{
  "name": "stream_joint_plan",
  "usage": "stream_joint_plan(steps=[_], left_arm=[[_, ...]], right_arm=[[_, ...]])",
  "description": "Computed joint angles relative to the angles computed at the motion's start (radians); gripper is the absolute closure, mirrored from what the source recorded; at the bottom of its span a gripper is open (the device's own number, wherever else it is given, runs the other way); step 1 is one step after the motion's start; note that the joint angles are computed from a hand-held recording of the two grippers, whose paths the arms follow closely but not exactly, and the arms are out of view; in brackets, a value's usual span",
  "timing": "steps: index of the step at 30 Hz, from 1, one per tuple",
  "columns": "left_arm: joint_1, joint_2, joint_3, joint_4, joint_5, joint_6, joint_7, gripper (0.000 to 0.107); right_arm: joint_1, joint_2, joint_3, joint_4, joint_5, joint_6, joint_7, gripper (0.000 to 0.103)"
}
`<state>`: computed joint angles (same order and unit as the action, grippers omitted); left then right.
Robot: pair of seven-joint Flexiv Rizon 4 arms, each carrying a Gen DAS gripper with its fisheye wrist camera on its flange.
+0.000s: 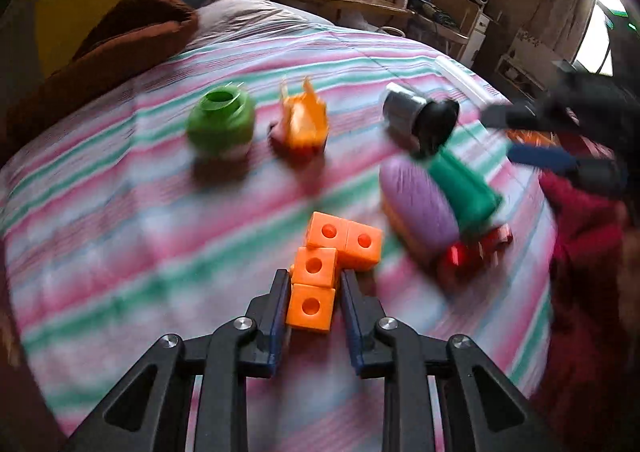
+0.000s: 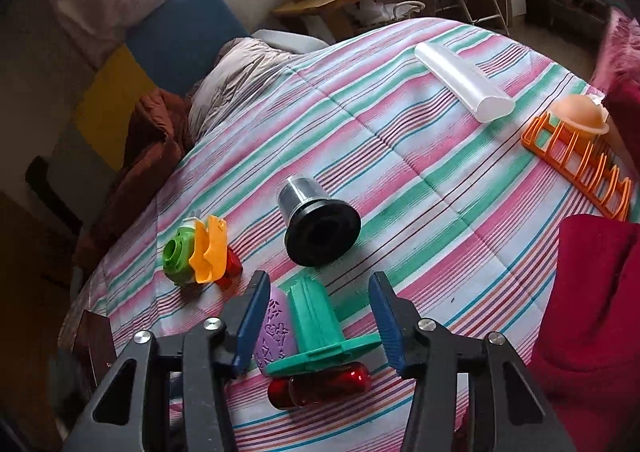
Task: Organize rigid objects
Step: 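Grasp orange linked cubes with left tool while right tool grasps green stamp, then carry orange cubes into gold tray and open left tool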
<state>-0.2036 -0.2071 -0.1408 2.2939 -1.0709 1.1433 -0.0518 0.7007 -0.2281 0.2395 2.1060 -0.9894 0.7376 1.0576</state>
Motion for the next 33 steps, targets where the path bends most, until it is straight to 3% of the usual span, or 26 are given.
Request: stream_joint_plan(steps=[5,7,12,18,21,24,33], left_arm=[[-0.001,0.078,0.032,0.096,-0.122,0.004,0.11,0.082],[-0.015,0.085,0.037,0.109,-0.171,0.016,0.15,0.082],[-0.013,0.074,0.051,0.092,-0.148,-0.008,0.12,0.082],[-0.021,0.076,0.052,0.098,-0.178,-0.001,0.148,0.082],[-0.023,0.077,0.052,0.1,-0.203,-0.001,0.171,0.082],[-0.025,0.079,0.055,0.102,-0.204,-0.001,0.169,0.082],[-0.04,0.12,0.066,0.134,-0.239,0.026,0.2,0.082]], right_arm=[[-0.013,-0.017,-0.002,-0.002,0.026,0.053,-0.032,0.051],[-0.015,-0.029,-0.002,-0.012,0.064,0.066,-0.07,0.056],[-0.014,-0.048,-0.009,-0.021,0.129,0.097,-0.135,0.067],[-0.007,-0.08,-0.011,-0.063,0.209,0.088,-0.265,0.067],[-0.011,-0.094,-0.018,-0.061,0.23,0.141,-0.306,0.067],[-0.006,-0.118,-0.002,-0.105,0.341,0.079,-0.413,0.072],[0.011,-0.123,-0.023,-0.103,0.387,0.088,-0.462,0.072]])
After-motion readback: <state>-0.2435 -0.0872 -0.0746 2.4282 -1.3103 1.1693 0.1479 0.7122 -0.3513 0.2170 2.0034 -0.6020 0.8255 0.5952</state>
